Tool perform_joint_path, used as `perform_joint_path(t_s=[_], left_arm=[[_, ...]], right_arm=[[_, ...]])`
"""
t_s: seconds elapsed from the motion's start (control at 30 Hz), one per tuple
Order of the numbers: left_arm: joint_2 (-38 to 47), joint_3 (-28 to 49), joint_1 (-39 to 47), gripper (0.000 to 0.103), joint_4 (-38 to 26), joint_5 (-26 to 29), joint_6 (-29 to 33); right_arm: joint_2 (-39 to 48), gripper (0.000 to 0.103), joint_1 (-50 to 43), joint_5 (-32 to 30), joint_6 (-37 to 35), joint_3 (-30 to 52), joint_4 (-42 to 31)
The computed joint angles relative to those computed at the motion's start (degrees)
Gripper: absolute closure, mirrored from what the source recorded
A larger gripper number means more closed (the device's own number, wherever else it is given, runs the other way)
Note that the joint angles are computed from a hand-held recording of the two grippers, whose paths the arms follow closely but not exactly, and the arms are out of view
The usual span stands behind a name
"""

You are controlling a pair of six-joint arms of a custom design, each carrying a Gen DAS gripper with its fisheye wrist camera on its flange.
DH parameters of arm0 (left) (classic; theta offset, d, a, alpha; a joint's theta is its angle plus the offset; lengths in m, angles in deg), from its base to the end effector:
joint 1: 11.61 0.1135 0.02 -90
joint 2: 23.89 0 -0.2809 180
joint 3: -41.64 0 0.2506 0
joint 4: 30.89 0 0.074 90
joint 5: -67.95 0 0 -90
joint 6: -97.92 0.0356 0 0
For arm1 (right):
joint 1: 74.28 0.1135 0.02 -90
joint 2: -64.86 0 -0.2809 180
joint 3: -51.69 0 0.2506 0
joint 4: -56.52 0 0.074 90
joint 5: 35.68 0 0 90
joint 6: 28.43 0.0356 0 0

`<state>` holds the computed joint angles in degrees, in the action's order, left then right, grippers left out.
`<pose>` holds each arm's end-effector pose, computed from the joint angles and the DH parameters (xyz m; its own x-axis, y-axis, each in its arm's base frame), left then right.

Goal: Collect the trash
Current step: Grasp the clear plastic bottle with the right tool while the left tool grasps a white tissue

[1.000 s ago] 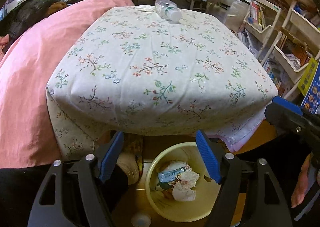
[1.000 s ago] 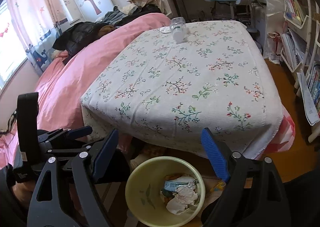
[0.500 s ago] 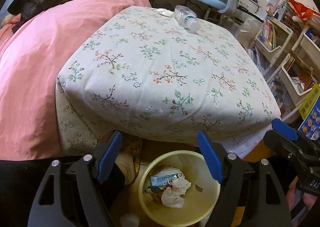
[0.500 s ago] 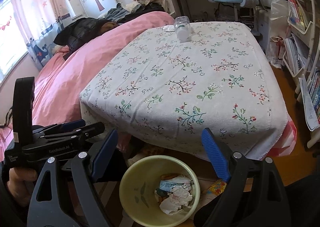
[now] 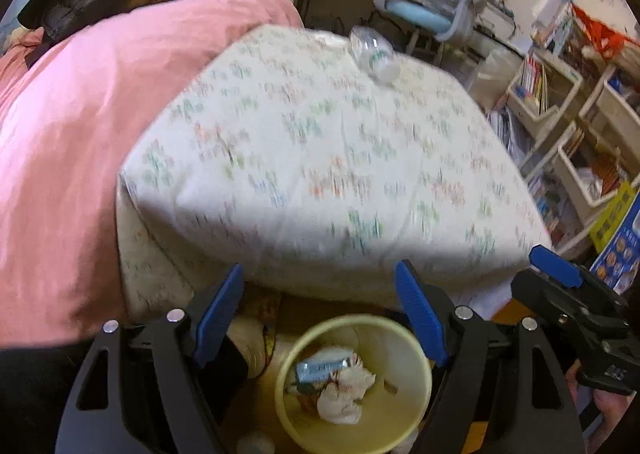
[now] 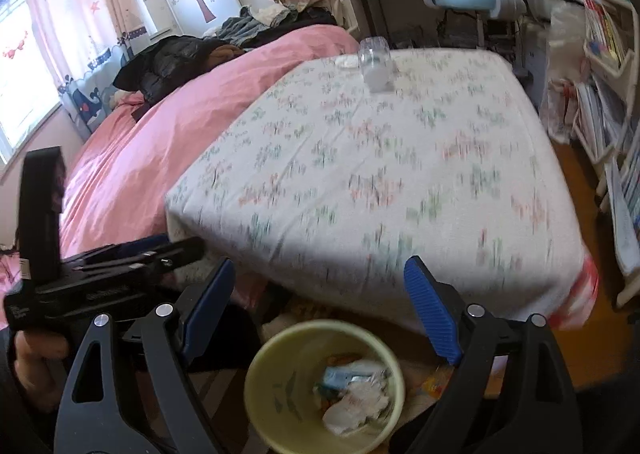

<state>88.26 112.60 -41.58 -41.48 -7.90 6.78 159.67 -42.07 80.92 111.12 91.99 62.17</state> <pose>0.3263 -0.1982 0.1234 -0.6927 0.3772 -0.6147 0.6017 0.7721 -0.2043 0.2274 0.1244 0.1097 -0.5864 0.4348 -0.6834 0.3374 0.8982 0.2819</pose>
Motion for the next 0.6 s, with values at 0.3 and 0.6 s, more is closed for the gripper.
perform_joint_path(t_s=[0.3,0.6], left_arm=[[8.4,21.8,4.0,0.028,-8.9,-2.1,0.6],[26.7,55.5,5.5,0.027,-24.0,0.6,2.3]], right_arm=[[12.0,0.020,-25.0,-12.2,-23.4,28.8,-11.2],[44.5,0.020,-38.3,-18.4,-29.0,76.6,-32.4]])
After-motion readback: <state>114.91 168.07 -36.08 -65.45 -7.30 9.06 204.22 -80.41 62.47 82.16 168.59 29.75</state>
